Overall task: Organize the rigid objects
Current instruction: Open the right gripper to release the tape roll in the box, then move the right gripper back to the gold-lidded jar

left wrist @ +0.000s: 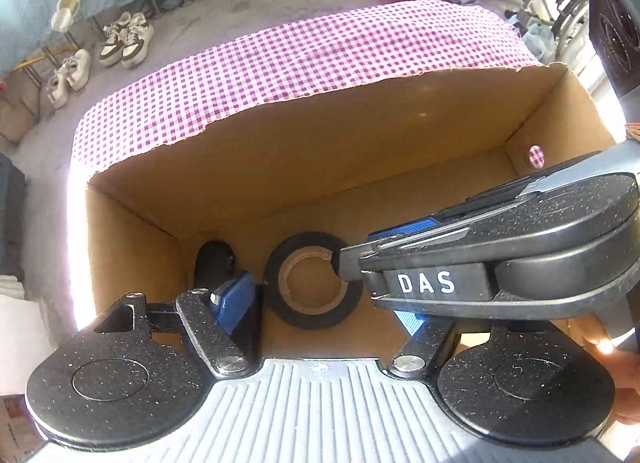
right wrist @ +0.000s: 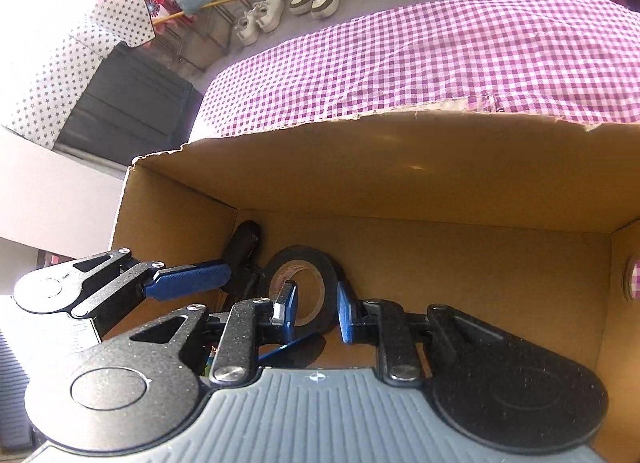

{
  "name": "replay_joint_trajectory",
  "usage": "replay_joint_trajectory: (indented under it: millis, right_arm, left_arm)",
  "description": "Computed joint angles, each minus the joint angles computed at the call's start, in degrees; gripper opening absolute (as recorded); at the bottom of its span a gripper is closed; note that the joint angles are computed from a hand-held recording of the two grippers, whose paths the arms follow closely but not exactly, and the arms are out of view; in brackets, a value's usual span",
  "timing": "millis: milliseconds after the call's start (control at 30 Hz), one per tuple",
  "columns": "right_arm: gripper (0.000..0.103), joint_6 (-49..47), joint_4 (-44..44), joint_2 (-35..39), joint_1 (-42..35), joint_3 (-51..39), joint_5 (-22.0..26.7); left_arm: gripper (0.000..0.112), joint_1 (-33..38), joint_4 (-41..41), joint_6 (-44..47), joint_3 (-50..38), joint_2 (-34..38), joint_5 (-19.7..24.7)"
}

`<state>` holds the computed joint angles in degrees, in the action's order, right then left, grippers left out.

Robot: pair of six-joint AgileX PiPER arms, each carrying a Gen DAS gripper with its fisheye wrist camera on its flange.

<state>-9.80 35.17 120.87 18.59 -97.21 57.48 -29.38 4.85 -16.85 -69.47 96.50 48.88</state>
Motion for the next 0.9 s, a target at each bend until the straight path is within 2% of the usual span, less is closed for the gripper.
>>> replay_joint_trajectory:
  millis: [133, 300, 367, 467, 533, 600, 667, 733, 833, 900]
  right_arm:
    - [0.024, -3.9, 3.3, -7.7, -2.6, 7.4, -1.9]
    - [0.024, -11.1, 8.1, -24.1, -7.0, 21.3, -3.5]
    - [0.024, -15.0, 10.7, -31.3, -10.2, 27.0, -2.8]
    - [0.024, -18.6, 14.9, -42.6, -13.3, 34.8, -3.0]
    - [0.026, -21.2, 17.7, -50.6, -16.3, 40.8, -2.5]
    - [0.041, -23.3, 20.0, -58.2, -19.1, 46.2, -1.6]
    - [0.047, -25.0, 22.0, -65.2, -22.2, 51.4, -0.5]
    - [0.047, -25.0, 22.8, -71.5, -24.5, 56.0, 0.7]
    - [0.047, -27.1, 25.1, -79.3, -32.3, 61.9, 7.3]
    - [0.047, -27.4, 25.4, -83.5, -35.9, 65.2, 10.3]
  left_arm:
    - [0.075, -2.4, 1.7, -3.0, 2.2, -5.7, -0.1]
    - [0.076, -8.1, 6.2, -9.1, 5.2, -15.4, 0.6]
    - [0.078, -8.1, 6.2, -8.8, 6.4, -18.6, -0.2]
    - [0.080, -12.4, 9.2, -13.7, 9.9, -26.4, -0.8]
    - [0.081, -16.9, 13.9, -20.1, 12.5, -30.6, -0.9]
    - [0.081, -22.1, 20.0, -28.3, 15.3, -34.1, -0.9]
    - [0.081, -28.4, 26.2, -37.2, 17.9, -37.4, 0.4]
    - [0.081, -35.3, 32.6, -46.9, 20.1, -39.7, 2.7]
    - [0.081, -48.0, 41.6, -63.0, 23.9, -41.9, 8.9]
    - [0.081, -54.3, 44.4, -71.0, 26.5, -43.0, 12.1]
